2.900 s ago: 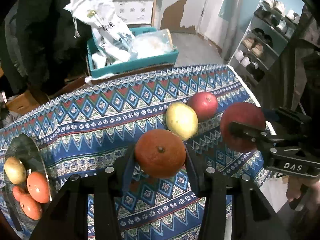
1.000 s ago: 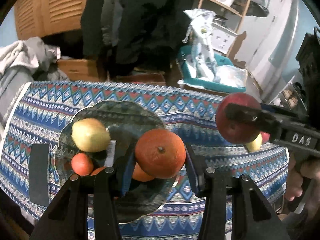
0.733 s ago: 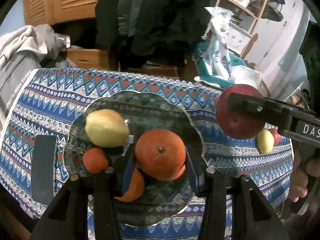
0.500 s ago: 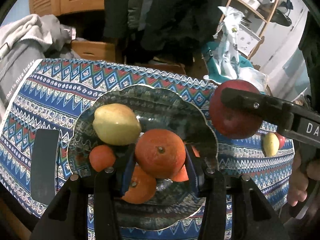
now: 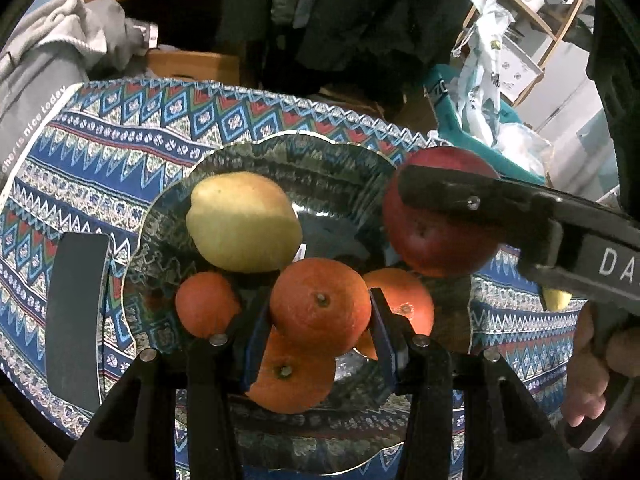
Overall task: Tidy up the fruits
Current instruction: 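Open the left tool over the bowl while the right tool releases the apple there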
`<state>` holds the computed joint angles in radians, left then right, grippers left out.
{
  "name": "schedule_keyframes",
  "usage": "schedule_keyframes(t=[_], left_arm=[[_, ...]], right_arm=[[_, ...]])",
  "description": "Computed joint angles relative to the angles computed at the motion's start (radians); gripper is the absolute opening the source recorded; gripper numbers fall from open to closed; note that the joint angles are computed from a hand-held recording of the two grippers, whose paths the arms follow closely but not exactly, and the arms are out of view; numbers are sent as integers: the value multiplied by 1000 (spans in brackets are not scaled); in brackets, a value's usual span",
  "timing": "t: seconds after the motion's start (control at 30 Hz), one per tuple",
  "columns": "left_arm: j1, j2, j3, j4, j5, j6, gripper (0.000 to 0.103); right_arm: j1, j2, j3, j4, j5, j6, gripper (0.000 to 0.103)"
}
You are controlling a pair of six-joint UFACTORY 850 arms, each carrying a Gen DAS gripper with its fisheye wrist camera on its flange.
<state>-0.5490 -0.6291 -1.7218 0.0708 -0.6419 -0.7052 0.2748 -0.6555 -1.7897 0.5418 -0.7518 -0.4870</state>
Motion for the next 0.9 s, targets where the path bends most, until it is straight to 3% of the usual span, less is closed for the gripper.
schedule_keyframes(t=[0.23,0.57,0.9], left_arm=[[5,8,17,-6,6,-9,48],[-7,33,27,19,-7,-24,50],[-37,70,22,142,-15,-105,59]], right_arm=[[6,-32,-14,1,-25,29,68],[6,5,4,59,-7,-35,68],[3,97,83,-16,84,-21,68]])
